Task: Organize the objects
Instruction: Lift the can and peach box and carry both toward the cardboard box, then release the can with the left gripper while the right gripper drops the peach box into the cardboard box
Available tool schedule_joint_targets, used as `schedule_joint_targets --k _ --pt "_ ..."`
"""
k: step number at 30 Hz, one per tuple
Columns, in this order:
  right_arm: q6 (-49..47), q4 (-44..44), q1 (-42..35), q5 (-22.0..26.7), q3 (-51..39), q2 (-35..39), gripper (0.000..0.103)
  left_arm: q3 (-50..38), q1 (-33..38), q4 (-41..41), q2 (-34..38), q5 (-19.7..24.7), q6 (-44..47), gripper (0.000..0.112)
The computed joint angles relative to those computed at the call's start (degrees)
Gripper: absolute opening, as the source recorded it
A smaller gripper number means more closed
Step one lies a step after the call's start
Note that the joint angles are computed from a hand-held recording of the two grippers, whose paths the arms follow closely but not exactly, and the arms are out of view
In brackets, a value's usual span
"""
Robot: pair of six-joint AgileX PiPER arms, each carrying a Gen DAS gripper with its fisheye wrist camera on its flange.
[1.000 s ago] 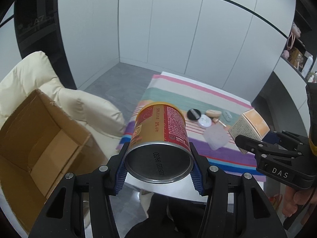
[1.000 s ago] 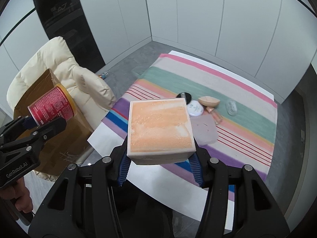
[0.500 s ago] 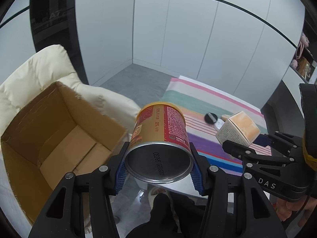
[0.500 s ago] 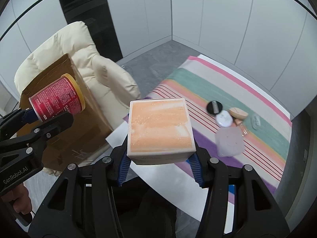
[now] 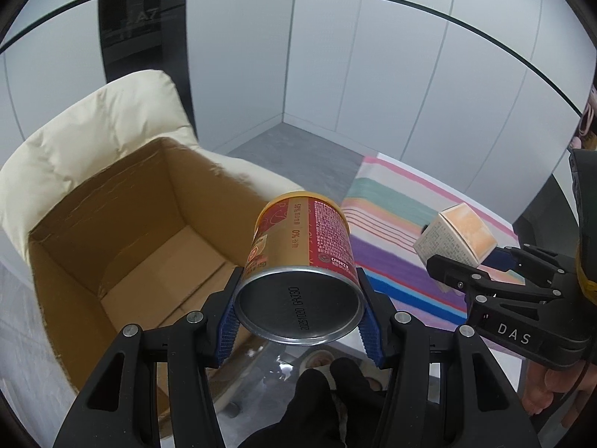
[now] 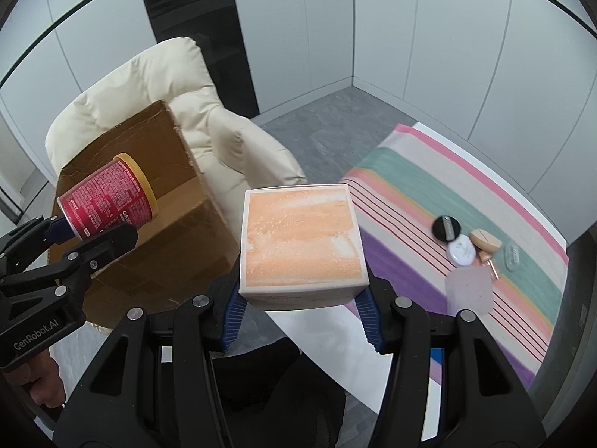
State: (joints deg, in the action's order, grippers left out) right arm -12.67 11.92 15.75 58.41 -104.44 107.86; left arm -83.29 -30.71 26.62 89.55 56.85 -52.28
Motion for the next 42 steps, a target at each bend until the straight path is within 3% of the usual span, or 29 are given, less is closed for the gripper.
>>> schedule_joint_targets --k 25,34,42 --pt "3.79 -1.64 14.13 1.95 -10.19 7.16 0.055 17.32 8.1 1.18 -15.66 1.25 -2.09 0.055" --pt "5.03 -2.7 18.68 5.3 -17.77 12.16 0.055 20.92 10.0 1.4 -18.58 1.05 -3.07 0.056" --pt "5.86 -3.52 21.49 9.01 -25.23 17.07 0.055 24.06 13.81 2.84 -22.97 2.13 -4.77 0.082"
